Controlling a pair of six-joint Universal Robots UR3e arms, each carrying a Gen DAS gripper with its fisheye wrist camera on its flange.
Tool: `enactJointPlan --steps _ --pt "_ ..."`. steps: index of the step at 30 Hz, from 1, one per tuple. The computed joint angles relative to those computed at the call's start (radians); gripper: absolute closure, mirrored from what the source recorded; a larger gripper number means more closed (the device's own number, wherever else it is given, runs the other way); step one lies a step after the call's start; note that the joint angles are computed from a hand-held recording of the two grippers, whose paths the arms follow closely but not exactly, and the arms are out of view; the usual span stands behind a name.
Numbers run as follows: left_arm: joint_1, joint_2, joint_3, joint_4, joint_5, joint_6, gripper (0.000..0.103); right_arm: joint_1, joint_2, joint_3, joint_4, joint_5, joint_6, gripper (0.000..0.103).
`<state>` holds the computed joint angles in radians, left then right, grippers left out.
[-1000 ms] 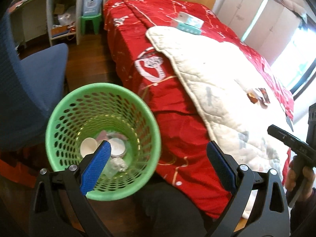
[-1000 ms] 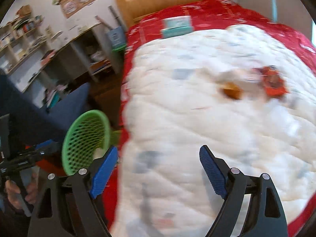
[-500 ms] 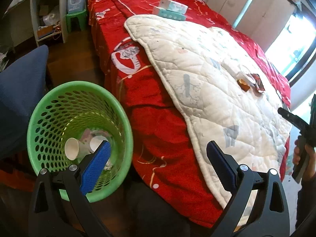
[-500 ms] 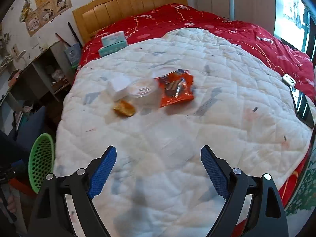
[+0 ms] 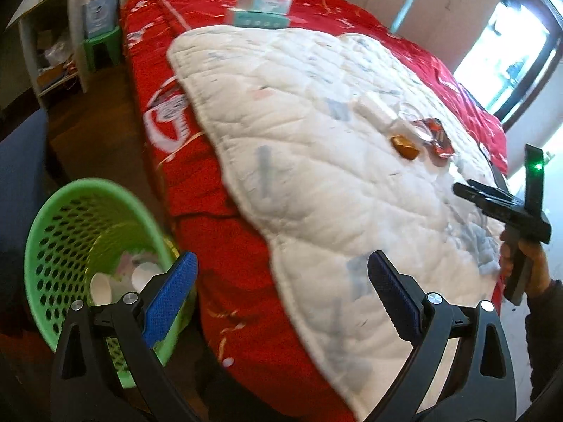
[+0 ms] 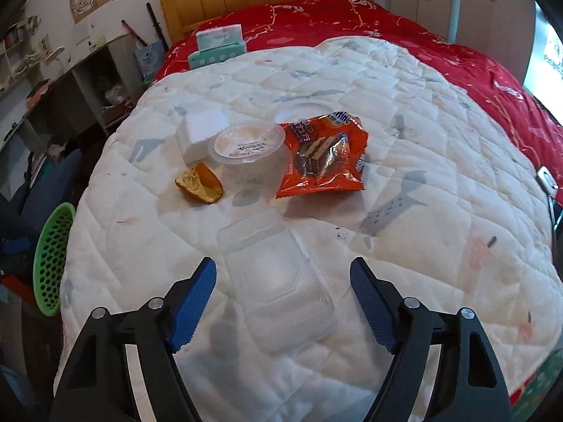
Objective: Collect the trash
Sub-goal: 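Grasp the orange bread piece with the left tool while the right tool grasps another clear box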
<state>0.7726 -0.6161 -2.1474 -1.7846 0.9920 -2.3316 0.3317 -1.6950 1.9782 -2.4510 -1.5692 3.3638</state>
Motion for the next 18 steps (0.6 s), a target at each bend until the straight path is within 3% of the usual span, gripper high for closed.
enactJointPlan --steps 3,9,12,18 --pt "-0.224 -0.14 -0.032 0.295 0.036 -0.227 0.007 -0.017 0.02 0.005 -0.016 0.023 -0.022 0.034" --pt "-0.524 -0.39 0.001 0.66 0.09 -0.472 0.007 -0.018 0.006 0.012 -0.013 0.033 -0.031 0.047" --pt "-0.644 -0.523 0.053 0.785 0.101 -0.562 0.009 -0.018 -0.029 0.034 -0.016 0.044 -0.03 0.048" --pt "-0.823 -0.778 0.205 0.901 0.135 -0.713 0.016 -0.04 -0.119 0.083 0.01 0.07 -0.017 0.048"
